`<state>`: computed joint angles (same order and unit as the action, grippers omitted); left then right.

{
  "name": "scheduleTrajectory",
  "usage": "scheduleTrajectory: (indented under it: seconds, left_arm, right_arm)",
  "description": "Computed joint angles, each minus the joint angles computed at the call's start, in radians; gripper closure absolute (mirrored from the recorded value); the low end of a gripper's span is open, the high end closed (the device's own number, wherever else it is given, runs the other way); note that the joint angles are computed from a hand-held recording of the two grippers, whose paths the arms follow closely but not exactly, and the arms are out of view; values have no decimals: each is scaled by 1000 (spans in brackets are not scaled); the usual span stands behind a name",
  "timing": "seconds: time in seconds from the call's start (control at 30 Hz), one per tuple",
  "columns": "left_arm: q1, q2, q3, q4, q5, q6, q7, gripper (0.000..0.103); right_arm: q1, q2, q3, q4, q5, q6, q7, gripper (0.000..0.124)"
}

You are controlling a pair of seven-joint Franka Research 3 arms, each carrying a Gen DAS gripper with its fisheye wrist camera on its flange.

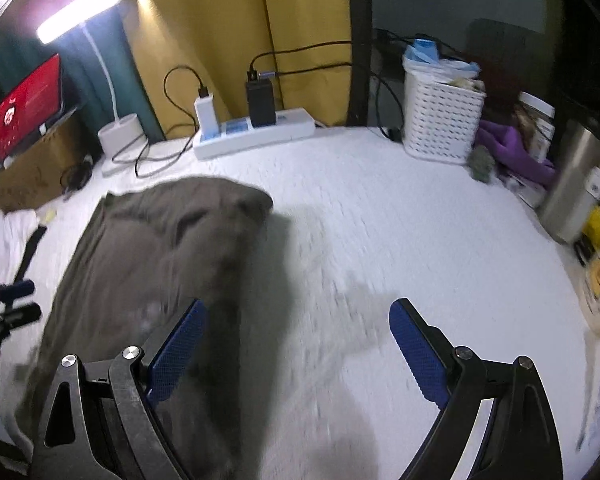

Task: Fold small clothes

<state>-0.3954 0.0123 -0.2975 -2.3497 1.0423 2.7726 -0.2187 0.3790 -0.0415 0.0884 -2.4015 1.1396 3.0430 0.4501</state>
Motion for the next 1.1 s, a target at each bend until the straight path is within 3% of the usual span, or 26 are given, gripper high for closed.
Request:
scheduleTrajectory:
  seconds: [0.2,0.43,0.67,0.73,0.87,1.1]
  left_arm:
    - [14,84,43,64,85,39,-73,37]
    - [23,144,85,113,72,54,-10,37]
    - [29,169,119,123,109,97,-37,37]
    - [28,174,126,123,124,108,-52,37]
    - [27,173,130,123,149,113,-59,37]
    - [32,166,132,117,169,102,-86,37]
  right_arm:
    - [-35,123,17,143,-92,-63,86,31]
    - [-88,251,54,299,-189,-180,189,50]
    - [-145,353,69,444,-261,-434,305,67]
    - [-152,382,72,482,-272,-489,326,84]
    - [-154,412,84,525,-273,-486,325,100]
    - [-121,482,75,620,-404,-482,337,102]
